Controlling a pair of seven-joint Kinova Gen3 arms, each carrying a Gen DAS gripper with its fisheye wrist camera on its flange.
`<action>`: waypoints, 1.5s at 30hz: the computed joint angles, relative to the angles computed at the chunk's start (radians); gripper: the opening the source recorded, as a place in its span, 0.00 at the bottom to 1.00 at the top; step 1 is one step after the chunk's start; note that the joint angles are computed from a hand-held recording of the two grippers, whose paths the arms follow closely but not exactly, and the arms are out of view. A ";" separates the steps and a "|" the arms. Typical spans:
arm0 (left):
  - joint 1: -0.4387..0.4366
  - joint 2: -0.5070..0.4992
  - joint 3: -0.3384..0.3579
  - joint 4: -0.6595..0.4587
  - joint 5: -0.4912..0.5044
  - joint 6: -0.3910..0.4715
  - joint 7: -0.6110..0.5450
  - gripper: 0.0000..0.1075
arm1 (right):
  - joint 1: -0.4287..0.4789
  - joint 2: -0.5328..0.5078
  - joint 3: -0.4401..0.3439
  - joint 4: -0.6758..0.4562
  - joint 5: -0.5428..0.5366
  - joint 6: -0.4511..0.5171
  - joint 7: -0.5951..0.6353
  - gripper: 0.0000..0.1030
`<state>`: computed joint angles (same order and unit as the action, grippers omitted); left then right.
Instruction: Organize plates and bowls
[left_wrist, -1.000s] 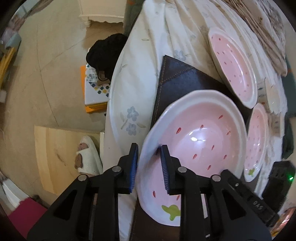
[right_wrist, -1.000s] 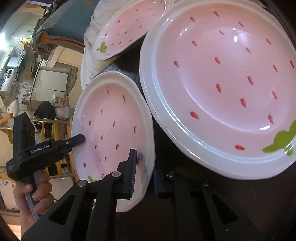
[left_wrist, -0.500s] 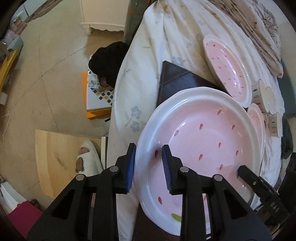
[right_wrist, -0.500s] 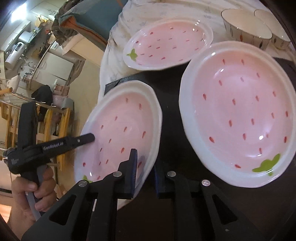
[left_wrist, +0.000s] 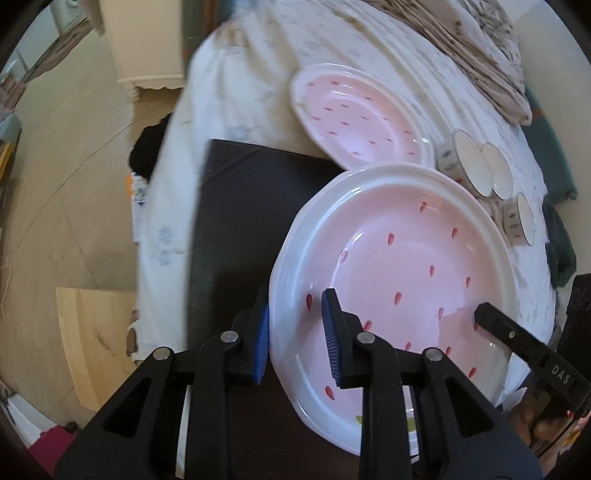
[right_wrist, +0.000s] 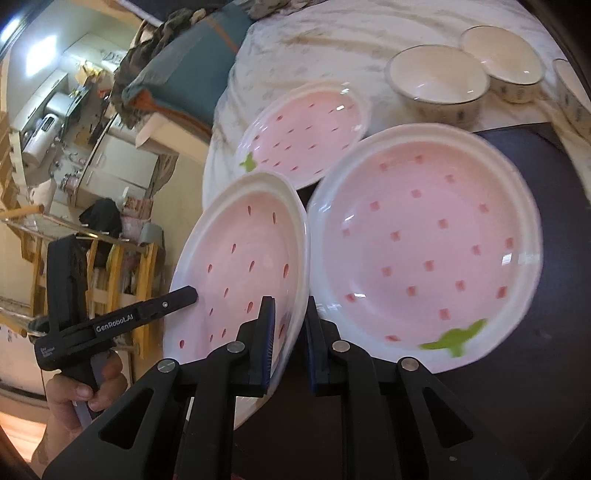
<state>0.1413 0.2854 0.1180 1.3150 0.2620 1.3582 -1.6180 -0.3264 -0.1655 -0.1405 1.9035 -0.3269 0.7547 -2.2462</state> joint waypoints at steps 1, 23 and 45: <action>0.017 0.005 0.007 -0.006 -0.007 -0.002 0.012 0.21 | 0.004 -0.016 0.015 0.009 -0.007 0.010 0.016 0.16; 0.242 0.174 0.047 -0.175 -0.115 0.033 0.154 0.21 | 0.174 -0.098 0.252 0.178 -0.260 0.056 0.369 0.16; 0.309 0.231 0.045 -0.205 -0.138 0.011 0.232 0.31 | 0.249 -0.032 0.154 0.123 -0.089 0.143 0.231 0.19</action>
<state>0.4508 0.5165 0.1628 1.1101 0.1236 1.3695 -1.3864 -0.0778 -0.1975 0.0137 2.0268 -0.4161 0.8977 -2.0154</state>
